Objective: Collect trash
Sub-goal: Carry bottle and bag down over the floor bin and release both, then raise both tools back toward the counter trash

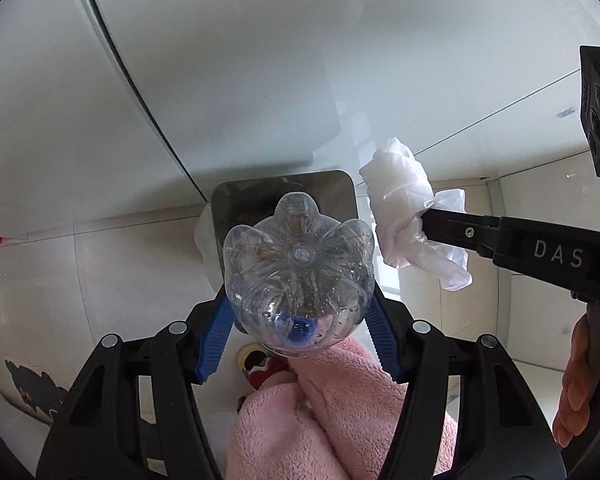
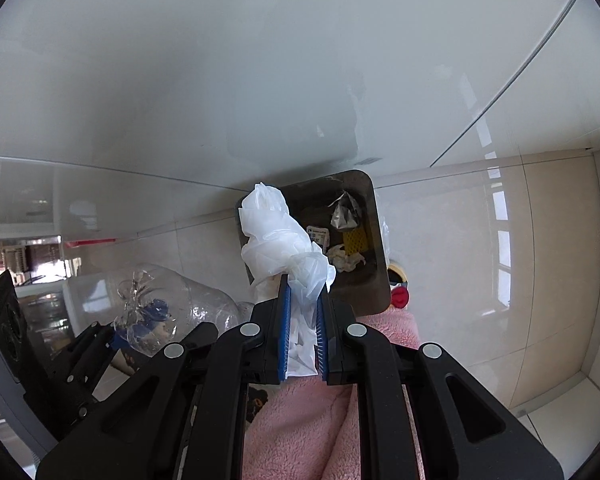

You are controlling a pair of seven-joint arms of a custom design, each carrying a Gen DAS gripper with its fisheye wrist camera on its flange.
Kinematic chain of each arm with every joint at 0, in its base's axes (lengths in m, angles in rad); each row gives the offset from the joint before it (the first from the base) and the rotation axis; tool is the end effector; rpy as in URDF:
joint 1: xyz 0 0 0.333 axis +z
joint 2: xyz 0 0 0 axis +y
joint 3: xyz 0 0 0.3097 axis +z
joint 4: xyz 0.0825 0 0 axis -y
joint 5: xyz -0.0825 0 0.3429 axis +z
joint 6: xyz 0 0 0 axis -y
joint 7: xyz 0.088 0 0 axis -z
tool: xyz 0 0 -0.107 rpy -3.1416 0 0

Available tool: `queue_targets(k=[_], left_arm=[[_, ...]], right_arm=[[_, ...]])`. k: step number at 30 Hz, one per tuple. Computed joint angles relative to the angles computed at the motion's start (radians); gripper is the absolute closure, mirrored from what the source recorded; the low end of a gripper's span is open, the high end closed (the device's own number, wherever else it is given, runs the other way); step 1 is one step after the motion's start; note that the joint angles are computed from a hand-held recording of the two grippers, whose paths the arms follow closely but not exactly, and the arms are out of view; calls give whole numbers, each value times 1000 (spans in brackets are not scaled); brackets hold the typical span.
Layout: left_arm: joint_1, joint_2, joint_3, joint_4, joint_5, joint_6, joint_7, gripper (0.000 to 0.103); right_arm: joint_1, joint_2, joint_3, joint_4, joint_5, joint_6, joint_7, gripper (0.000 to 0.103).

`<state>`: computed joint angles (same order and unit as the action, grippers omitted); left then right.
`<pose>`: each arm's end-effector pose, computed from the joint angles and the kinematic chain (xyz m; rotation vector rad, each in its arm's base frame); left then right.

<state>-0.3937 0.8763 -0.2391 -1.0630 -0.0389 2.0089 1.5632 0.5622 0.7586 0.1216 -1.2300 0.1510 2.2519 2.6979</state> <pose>0.6264 -0.3858 0.3316 1.4964 -2.5755 0.2666 0.5818 0.4453 0.3601 -1.3859 2.5264 0.3466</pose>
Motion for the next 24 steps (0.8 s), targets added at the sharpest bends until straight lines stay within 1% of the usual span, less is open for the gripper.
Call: queue_targets(k=[2,3,5,6,7,8,9,10,14,16,17,19,21,22,23,24], left_arm=[[-2,40,-1,67,-3,-38,6,44],[-1,42,-2,75,-5,-57,9,44],[-13,78,7,154,5,-111,8,44],[-16,87,10,173,8,-122,7,44],[-17,95,12,192,7,-138,5,44],[-20,104,14,208,7,-148,2,43],[-19,102,15,209,8,-147,1,41],[-20,105,17,219,10,-151,3,40],[-21,103,24,252,15,-177,-8,40],[-23,95,27,265,19,-184,-13,37],[-23,83,28,261,21,-182,-14,36],[-14,33,27,211,21,-157,-13,30],[-3,-22,22,154,19,-128,-8,26],[-4,-39,22,157,22,-131,-9,23],[-4,-57,21,153,24,-129,-7,22],[0,-84,19,132,24,-118,-5,20]], right_arm=[[-7,22,7,31,8,-14,-14,88],[-10,24,9,31,12,-13,-21,87],[-12,32,8,47,17,-24,-24,86],[-15,41,8,62,20,-30,-25,85],[-17,40,7,60,25,-28,-24,80],[-20,33,9,46,32,-15,-24,71],[-26,14,9,10,39,5,-28,68],[-26,12,7,9,38,7,-27,64],[-27,1,0,13,30,1,-22,63],[-26,-13,-4,8,24,-3,-15,61],[-25,-25,-7,2,20,-6,-10,56],[-18,-54,-14,-15,4,-9,2,48],[-12,-96,-19,-38,-17,-18,6,46],[-5,-119,-25,-48,-35,-29,12,35],[4,-145,-34,-57,-58,-43,23,29],[10,-167,-40,-61,-80,-57,31,27]])
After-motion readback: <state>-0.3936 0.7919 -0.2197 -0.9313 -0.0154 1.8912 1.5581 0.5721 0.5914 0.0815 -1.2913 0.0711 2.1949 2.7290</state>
